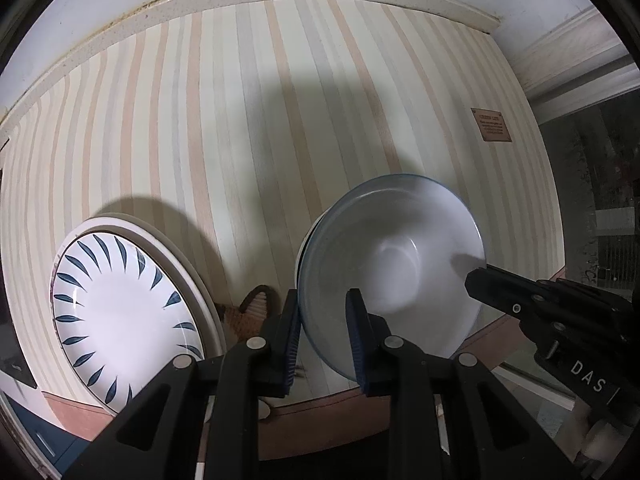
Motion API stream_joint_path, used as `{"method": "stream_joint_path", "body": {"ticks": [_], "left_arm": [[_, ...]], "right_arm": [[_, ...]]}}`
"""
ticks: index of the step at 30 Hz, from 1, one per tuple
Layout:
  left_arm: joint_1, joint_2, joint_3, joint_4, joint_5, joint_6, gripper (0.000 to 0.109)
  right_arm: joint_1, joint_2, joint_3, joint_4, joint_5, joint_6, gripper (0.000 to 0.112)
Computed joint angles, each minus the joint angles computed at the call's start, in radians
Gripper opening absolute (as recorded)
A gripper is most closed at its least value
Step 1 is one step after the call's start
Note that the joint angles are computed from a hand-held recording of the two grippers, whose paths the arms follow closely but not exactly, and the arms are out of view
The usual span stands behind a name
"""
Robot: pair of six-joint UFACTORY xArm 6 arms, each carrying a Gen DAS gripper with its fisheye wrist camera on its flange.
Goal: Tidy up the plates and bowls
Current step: 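Lift the three nested bowls with both grippers, then lower the bowl stack onto the counter beside the plates and open both grippers, then reach both grippers to the bowl stack and grip its rim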
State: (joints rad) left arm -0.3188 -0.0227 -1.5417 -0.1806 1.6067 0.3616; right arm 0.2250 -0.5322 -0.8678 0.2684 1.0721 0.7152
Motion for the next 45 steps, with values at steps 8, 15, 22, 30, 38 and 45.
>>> {"method": "stream_joint_path", "body": {"ticks": [8, 15, 22, 30, 38, 45], "left_arm": [[-0.002, -0.069, 0.033, 0.020, -0.039, 0.022, 0.021], [0.063, -0.167, 0.038, -0.031, -0.038, 0.109, 0.044], [0.133, -0.229, 0.013, -0.068, -0.022, 0.195, 0.090], [0.210, -0.277, -0.054, -0.139, 0.030, 0.241, 0.092], [0.309, -0.292, -0.128, -0.218, 0.102, 0.270, 0.100], [0.366, -0.288, -0.182, -0.275, 0.156, 0.266, 0.100]], "right_arm": [[-0.004, -0.005, -0.008, 0.001, 0.014, 0.012, 0.009], [0.100, -0.027, -0.098, -0.144, 0.114, 0.124, 0.047], [0.247, -0.064, -0.190, -0.317, 0.203, 0.299, 0.081], [0.413, -0.050, -0.337, -0.487, 0.360, 0.452, 0.094], [0.587, -0.014, -0.501, -0.645, 0.523, 0.572, 0.096], [0.722, 0.047, -0.657, -0.760, 0.663, 0.608, 0.098]]}}
